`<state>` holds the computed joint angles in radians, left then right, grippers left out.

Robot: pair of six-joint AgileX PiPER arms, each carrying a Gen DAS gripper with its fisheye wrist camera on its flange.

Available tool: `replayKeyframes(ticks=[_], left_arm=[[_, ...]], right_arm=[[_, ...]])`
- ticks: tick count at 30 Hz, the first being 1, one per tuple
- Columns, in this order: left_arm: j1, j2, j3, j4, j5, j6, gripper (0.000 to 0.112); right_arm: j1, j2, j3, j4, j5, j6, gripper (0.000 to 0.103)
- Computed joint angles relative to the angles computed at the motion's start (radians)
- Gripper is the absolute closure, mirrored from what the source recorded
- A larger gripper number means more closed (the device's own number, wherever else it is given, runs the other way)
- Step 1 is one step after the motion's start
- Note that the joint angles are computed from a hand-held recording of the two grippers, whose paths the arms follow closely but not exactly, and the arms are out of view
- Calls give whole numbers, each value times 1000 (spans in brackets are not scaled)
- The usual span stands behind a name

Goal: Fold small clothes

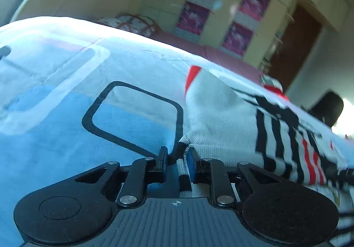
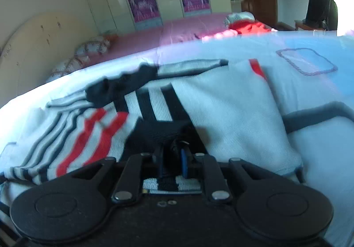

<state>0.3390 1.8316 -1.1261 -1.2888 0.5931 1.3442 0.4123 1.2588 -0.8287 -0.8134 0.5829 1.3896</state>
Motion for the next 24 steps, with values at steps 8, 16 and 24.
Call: replayKeyframes(ticks=[8, 16, 24], left_arm=[[5, 52, -205, 39, 80, -58, 92], [-141, 340, -591, 229, 53, -364, 92], [-154, 562, -928, 333, 191, -577, 103]], right_arm=[[-86, -50, -27, 72, -47, -176, 65], [-159, 53, -60, 266, -129, -428, 83], [-115, 51, -44, 91, -139, -359, 97]])
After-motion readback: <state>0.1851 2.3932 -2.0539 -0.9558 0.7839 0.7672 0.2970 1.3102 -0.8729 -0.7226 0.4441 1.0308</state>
